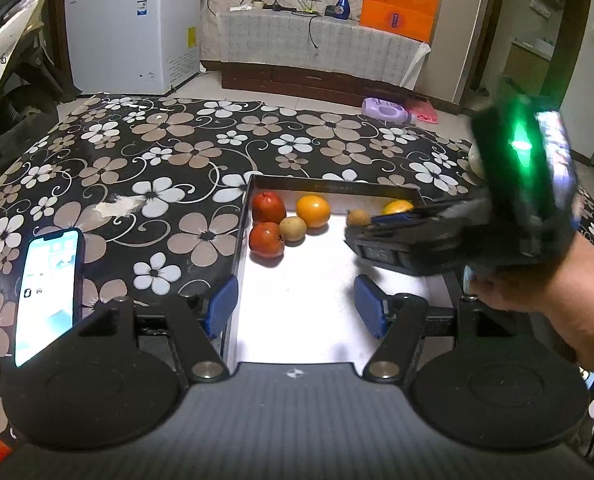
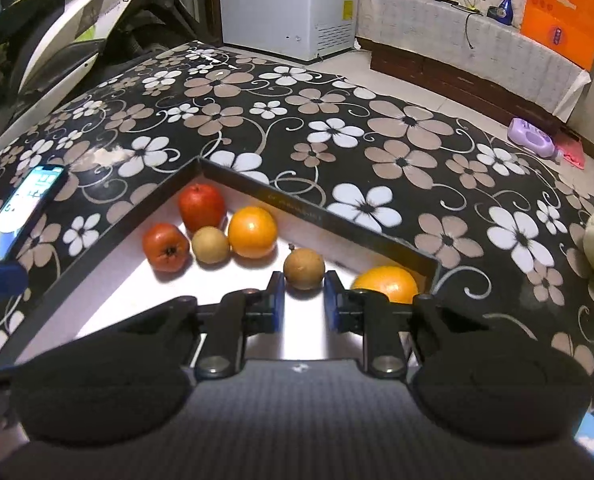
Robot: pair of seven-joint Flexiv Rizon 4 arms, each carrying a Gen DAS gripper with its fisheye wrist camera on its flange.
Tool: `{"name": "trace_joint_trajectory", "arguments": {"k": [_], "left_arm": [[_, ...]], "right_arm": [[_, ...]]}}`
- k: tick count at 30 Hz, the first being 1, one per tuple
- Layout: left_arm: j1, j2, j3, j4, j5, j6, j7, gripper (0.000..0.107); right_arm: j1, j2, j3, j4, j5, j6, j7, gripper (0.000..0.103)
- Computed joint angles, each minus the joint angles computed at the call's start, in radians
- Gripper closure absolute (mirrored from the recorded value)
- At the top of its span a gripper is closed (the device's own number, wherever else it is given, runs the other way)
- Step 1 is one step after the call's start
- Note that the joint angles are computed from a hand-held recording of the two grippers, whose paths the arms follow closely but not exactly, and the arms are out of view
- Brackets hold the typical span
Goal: Organize fruits
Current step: 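Close the right gripper on a brown round fruit and lift it, then close the left gripper on the yellow-orange fruit while the right holds the brown fruit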
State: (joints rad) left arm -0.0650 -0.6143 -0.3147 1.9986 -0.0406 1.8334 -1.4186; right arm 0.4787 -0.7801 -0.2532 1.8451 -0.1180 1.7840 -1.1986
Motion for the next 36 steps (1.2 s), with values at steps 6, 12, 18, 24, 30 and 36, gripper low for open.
{"name": "trace_joint_trajectory", "arguments": {"k": [6,12,18,24,30,36], "left_arm": [[-0.051,-0.019,0.038,-0.034,-0.006,-0.019,0.025,0.037],[-0.078,-0.053,0.032,-0.082,-0.013,-0.043,0.063,0.037],[-0.186,-0.125,0.108,-0.206,-0.059,-0.070,0.089,0.037],[-0.113,-0.192,-0.022,-0.278,-0.072,-0.081,0.104,0.037],[-0.167,-0.240,0.009,-0.364,-0.086,-0.132,0.130,0.038],[-0.108,-0.288,-0.062,-0.421,-0.066,-0.195,0.252,0.039]], "right_arm": [[0.011,0.073,0.008,0.110,0.070,0.090,-0.001,0.078],[0.159,0.164,-0.110,0.254,0.233,0.171,-0.058,0.078],[0.202,0.225,-0.119,0.335,0.368,0.234,-0.107,0.078],[0.162,0.247,-0.066,0.351,0.418,0.278,-0.171,0.079],[0.075,0.254,0.014,0.344,0.415,0.300,-0.196,0.079],[0.011,0.262,0.072,0.344,0.398,0.321,-0.212,0.079]]}}
